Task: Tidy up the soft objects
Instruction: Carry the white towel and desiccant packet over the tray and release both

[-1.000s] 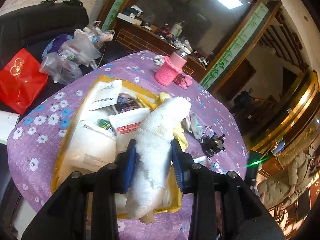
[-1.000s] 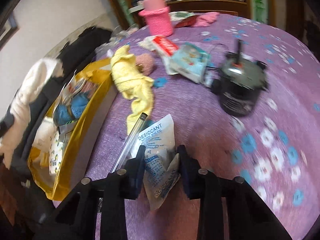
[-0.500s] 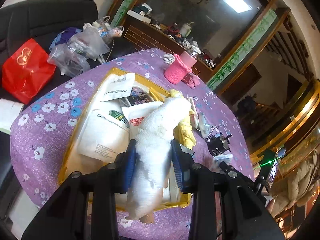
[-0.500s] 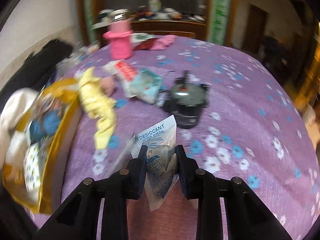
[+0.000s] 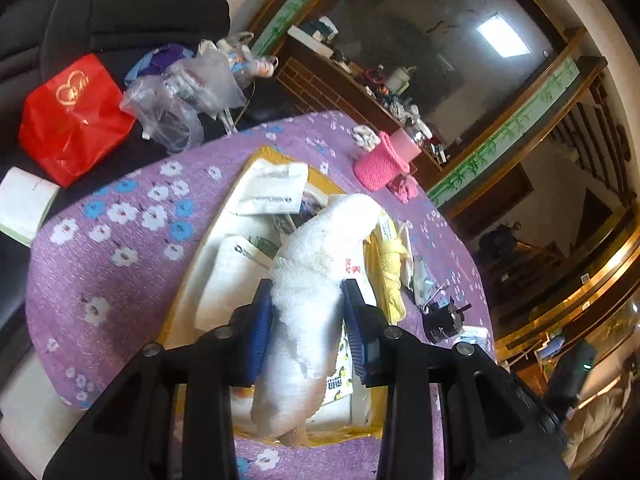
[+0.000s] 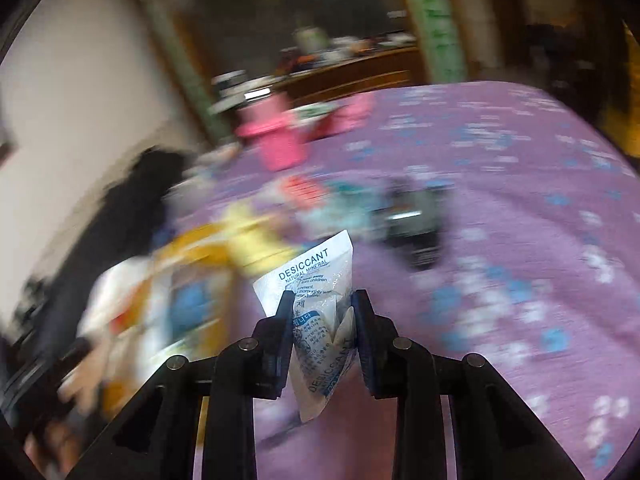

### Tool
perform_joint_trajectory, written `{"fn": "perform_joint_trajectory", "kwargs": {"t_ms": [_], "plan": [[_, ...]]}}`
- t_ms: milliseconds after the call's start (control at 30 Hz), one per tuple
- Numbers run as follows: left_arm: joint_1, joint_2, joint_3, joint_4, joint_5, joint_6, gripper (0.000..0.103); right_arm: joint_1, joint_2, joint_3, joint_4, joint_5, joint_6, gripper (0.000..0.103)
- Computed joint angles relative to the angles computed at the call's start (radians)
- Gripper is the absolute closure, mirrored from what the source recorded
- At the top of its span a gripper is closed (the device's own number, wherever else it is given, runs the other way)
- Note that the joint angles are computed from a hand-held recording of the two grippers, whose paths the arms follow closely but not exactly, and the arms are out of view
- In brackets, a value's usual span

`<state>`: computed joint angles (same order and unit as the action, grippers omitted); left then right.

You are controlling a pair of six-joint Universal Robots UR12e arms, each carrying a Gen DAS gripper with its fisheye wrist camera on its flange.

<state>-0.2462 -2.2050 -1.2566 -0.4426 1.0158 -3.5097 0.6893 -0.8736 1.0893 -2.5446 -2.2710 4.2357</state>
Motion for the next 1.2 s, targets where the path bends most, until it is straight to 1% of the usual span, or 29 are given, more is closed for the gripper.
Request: {"fn": "perform_joint_trajectory", "kwargs": {"t_ms": [33, 67, 100, 133, 167, 200, 267, 367, 400, 433, 500, 533, 567, 633, 667, 733, 767, 833, 900, 933, 1000, 1067, 1133, 1200], "plan": [[-0.004, -0.004, 0.007, -0.021, 0.007, 0.016, 0.071, 0.0, 0.008, -0.008, -0.048, 0.046, -0.048, 0.075], [-0.007, -0.005, 0.008, -0.023, 0.015, 0.03, 0.071, -0.003, 0.021, -0.024, -0.102, 0.118, -0.106, 0.075], [-0.013, -0.006, 0.008, -0.019, 0.04, 0.046, 0.071, -0.005, 0.035, -0.043, -0.13, 0.17, -0.144, 0.075], [-0.015, -0.005, 0.005, -0.018, 0.055, 0.055, 0.071, -0.007, 0.059, -0.08, -0.137, 0.221, -0.186, 0.075], [-0.018, -0.004, 0.004, -0.022, 0.067, 0.07, 0.071, -0.007, 0.078, -0.113, -0.118, 0.243, -0.208, 0.075], [-0.019, -0.003, 0.004, -0.035, 0.066, 0.085, 0.071, -0.006, 0.102, -0.158, -0.072, 0.257, -0.223, 0.075], [-0.019, -0.004, 0.004, -0.053, 0.07, 0.09, 0.071, -0.01, 0.132, -0.205, -0.046, 0.276, -0.248, 0.075], [-0.015, -0.007, 0.001, -0.041, 0.061, 0.093, 0.071, -0.025, 0.171, -0.274, 0.007, 0.332, -0.266, 0.074], [-0.013, -0.008, 0.001, -0.039, 0.05, 0.09, 0.07, -0.028, 0.184, -0.297, 0.024, 0.342, -0.272, 0.073], [-0.01, -0.009, 0.003, -0.048, 0.029, 0.098, 0.067, -0.031, 0.202, -0.33, 0.056, 0.356, -0.274, 0.071], [-0.004, -0.008, 0.008, -0.087, -0.007, 0.132, 0.064, -0.038, 0.212, -0.346, 0.068, 0.381, -0.304, 0.069], [-0.003, -0.005, 0.006, -0.087, -0.013, 0.14, 0.056, -0.04, 0.211, -0.339, 0.048, 0.38, -0.314, 0.064], [-0.004, -0.002, -0.001, -0.068, -0.006, 0.145, 0.048, -0.04, 0.206, -0.324, 0.01, 0.374, -0.317, 0.056], [-0.01, 0.005, -0.013, -0.026, 0.045, 0.132, 0.04, -0.042, 0.174, -0.256, -0.079, 0.362, -0.33, 0.049], [-0.014, 0.008, -0.018, -0.009, 0.073, 0.135, 0.039, -0.04, 0.153, -0.212, -0.124, 0.336, -0.327, 0.049], [-0.019, 0.013, -0.021, -0.006, 0.104, 0.161, 0.039, -0.034, 0.115, -0.136, -0.176, 0.285, -0.298, 0.049], [-0.021, 0.015, -0.024, 0.007, 0.117, 0.163, 0.039, -0.033, 0.097, -0.103, -0.189, 0.269, -0.283, 0.049], [-0.023, 0.021, -0.04, 0.066, 0.138, 0.145, 0.039, -0.034, 0.058, -0.033, -0.205, 0.249, -0.237, 0.049], [-0.026, 0.024, -0.045, 0.088, 0.151, 0.146, 0.039, -0.037, 0.022, 0.031, -0.207, 0.24, -0.189, 0.049], [-0.028, 0.028, -0.051, 0.101, 0.15, 0.153, 0.039, -0.038, 0.006, 0.057, -0.196, 0.232, -0.158, 0.049], [-0.031, 0.034, -0.057, 0.114, 0.151, 0.167, 0.039, -0.039, -0.02, 0.092, -0.137, 0.227, -0.09, 0.049], [-0.036, 0.039, -0.066, 0.152, 0.158, 0.167, 0.039, -0.046, -0.03, 0.104, -0.09, 0.259, -0.031, 0.05], [-0.039, 0.042, -0.067, 0.16, 0.158, 0.168, 0.039, -0.057, -0.022, 0.085, -0.052, 0.298, -0.023, 0.052], [-0.043, 0.044, -0.061, 0.134, 0.143, 0.191, 0.039, -0.064, -0.01, 0.054, 0.01, 0.314, 0.0, 0.055]]}}
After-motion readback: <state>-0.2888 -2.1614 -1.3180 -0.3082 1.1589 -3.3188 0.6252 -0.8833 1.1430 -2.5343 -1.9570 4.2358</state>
